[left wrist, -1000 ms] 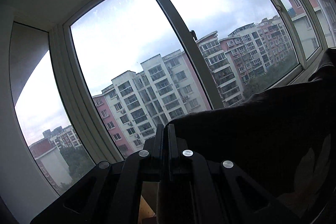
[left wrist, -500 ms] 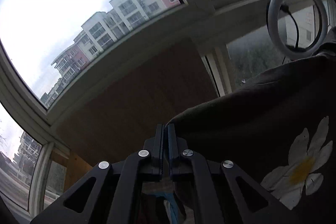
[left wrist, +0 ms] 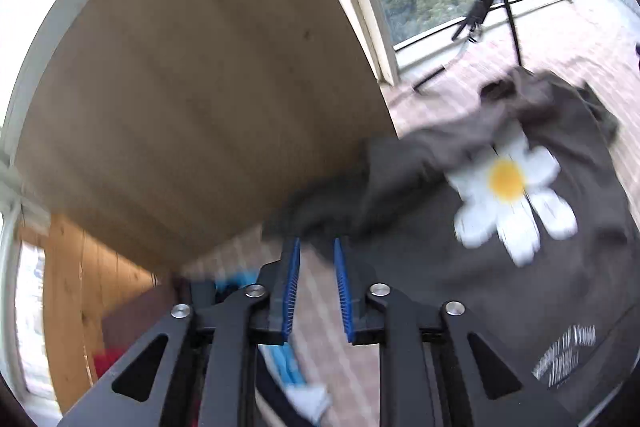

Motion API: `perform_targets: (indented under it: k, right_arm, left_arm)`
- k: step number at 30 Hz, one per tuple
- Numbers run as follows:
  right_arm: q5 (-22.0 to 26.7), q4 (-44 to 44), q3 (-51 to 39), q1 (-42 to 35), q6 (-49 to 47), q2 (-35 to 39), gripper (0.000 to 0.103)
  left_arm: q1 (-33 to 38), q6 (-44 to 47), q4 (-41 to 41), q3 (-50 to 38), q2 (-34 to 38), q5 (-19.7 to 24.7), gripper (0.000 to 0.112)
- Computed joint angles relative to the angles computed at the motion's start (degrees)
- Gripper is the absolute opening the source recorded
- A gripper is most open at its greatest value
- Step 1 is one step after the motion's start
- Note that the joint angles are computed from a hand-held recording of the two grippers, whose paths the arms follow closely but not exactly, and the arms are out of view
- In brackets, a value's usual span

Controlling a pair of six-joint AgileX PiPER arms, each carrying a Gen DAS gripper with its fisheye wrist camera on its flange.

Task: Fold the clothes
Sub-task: 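Lay the sweatshirt flat on the mat and open both grippers, then grasp the sweatshirt hem with the right gripper and pull it straight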

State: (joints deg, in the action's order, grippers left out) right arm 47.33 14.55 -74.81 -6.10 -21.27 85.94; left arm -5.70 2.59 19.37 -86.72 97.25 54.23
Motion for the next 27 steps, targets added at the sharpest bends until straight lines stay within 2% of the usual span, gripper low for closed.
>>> perform_targets:
  k: [3, 5, 8, 11, 14, 17, 21, 27]
  right_arm:
    - [1.18, 8.74, 14.68, -7.96, -9.49, -11.28, 0.046]
    - [2.97, 13.01, 23.76, -14.09, -15.42, -18.59, 0.046]
    - [9.00, 17.35, 34.33, -22.82, -21.16, -27.35, 0.046]
    - [13.08, 18.77, 44.13, -28.19, -23.75, -34.55, 0.046]
    - [12.64, 16.45, 51.95, -24.83, -18.12, -41.07, 0.046]
    - [9.79, 14.03, 57.57, -16.29, -8.51, -45.00, 0.046]
    - [3.46, 12.72, 60.00, -5.39, -0.06, -43.42, 0.046]
    - [-3.50, 13.98, 59.75, -2.18, -2.41, -36.77, 0.046]
  left_arm:
    - [6.20, 5.70, -8.00, 16.56, -11.38, -4.62, 0.019]
    - [10.01, 10.55, -11.16, 25.09, -17.80, -5.53, 0.019]
    - [14.04, 18.86, -15.08, 36.46, -27.58, -5.30, 0.019]
    - [17.56, 30.51, -22.85, 46.62, -36.01, -1.11, 0.018]
    - [13.91, 31.45, -24.57, 55.90, -38.32, -0.01, 0.018]
    - [7.62, 28.85, -26.73, 62.15, -37.42, -2.95, 0.019]
    - [5.40, 28.33, -32.84, 63.91, -33.77, -6.32, 0.019]
    - [-2.80, 17.75, -30.85, 62.66, -30.16, -10.69, 0.017]
